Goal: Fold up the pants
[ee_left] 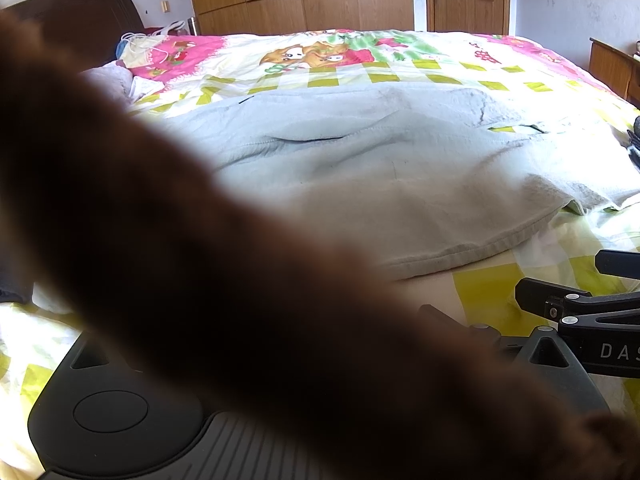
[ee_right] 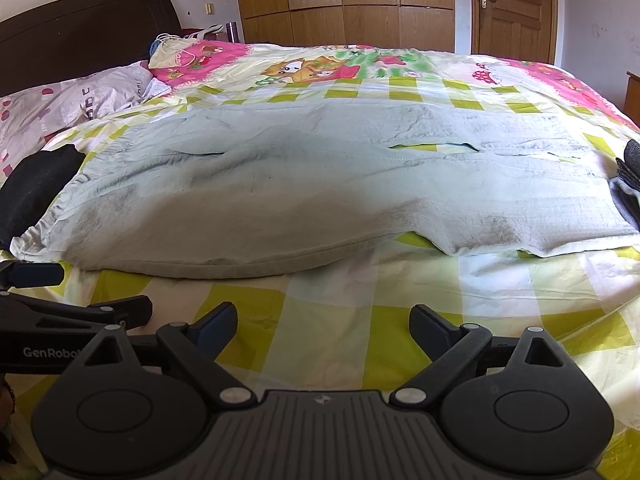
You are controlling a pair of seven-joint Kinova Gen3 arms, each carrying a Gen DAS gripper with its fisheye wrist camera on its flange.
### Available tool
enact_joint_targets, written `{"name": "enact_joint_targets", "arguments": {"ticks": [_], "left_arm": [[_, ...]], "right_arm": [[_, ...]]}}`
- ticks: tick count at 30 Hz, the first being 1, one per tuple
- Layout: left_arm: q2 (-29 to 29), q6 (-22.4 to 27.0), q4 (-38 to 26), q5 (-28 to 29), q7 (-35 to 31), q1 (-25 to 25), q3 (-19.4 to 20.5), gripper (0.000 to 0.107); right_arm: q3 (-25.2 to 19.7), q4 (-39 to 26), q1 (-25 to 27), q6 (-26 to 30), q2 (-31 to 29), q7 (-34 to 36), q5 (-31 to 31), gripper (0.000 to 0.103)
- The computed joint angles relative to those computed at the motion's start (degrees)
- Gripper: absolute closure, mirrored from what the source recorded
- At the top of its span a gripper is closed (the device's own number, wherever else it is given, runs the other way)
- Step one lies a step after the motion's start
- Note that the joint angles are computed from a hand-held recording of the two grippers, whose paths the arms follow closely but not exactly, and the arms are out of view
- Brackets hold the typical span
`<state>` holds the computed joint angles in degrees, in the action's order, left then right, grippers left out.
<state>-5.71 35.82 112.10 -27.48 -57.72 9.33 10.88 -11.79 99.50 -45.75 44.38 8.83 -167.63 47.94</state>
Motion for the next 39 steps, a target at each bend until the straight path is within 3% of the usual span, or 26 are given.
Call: {"name": "enact_joint_targets", "arguments": {"ticks": [13,39], "left_arm": [[-0.7,-1.8,0.5,3.7,-2.7,-1.0,-0.9,0.005],[-0.7,-2.0,0.6,4.6,-3.5,-1.6,-0.7,0.005]], "right_arm": [[0.2,0.1,1.1,-0.7,-0.3,1.8,-1.5,0.000],[0.2,0.6,2.1,-2.9,-0.9,4.0,-2.9,0.005]]}}
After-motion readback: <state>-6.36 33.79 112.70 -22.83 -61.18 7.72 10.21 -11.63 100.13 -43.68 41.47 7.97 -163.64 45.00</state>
